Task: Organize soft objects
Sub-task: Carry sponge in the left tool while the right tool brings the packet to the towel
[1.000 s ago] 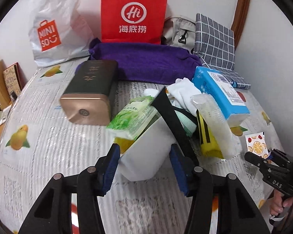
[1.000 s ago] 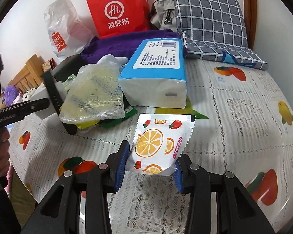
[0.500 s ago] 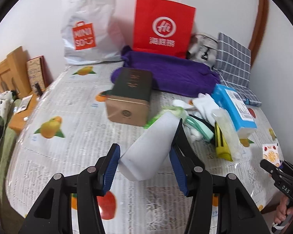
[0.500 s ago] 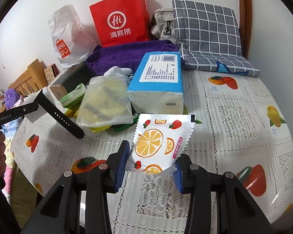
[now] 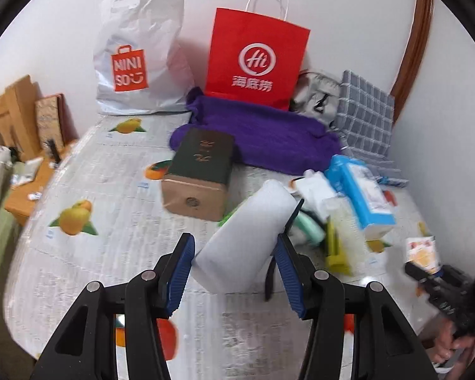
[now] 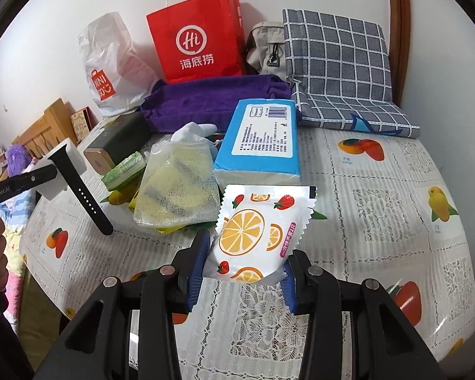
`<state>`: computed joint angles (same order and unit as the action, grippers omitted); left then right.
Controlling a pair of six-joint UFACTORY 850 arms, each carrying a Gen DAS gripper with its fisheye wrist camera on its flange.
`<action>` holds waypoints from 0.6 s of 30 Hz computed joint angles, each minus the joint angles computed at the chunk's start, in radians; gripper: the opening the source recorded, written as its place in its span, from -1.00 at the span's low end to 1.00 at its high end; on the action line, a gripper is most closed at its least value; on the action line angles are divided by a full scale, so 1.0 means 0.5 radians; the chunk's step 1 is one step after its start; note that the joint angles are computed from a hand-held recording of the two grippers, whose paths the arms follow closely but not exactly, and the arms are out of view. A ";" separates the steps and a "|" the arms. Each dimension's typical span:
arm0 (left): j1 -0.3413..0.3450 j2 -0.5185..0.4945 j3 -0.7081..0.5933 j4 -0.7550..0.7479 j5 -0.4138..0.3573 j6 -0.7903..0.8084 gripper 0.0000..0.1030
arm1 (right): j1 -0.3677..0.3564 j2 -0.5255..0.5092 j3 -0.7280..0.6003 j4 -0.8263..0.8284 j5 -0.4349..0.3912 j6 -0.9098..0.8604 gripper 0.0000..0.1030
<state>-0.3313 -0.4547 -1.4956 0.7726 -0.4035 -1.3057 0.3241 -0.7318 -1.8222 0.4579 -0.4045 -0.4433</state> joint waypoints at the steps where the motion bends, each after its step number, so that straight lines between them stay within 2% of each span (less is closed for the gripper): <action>1: 0.005 0.013 0.007 -0.020 0.049 0.012 -0.03 | 0.000 -0.002 -0.008 0.005 -0.010 -0.006 -0.21; 5: -0.016 -0.016 -0.087 0.032 -0.006 0.039 -0.03 | 0.000 -0.016 -0.046 0.010 -0.029 -0.002 -0.21; 18: 0.025 -0.096 -0.263 -0.125 -0.094 0.216 -0.03 | 0.007 -0.087 -0.271 0.050 -0.082 -0.059 -0.21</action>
<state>-0.3189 -0.5027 -1.6271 0.7101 -0.4504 -1.1975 0.3274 -0.7752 -1.9574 0.4826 -0.4452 -0.4730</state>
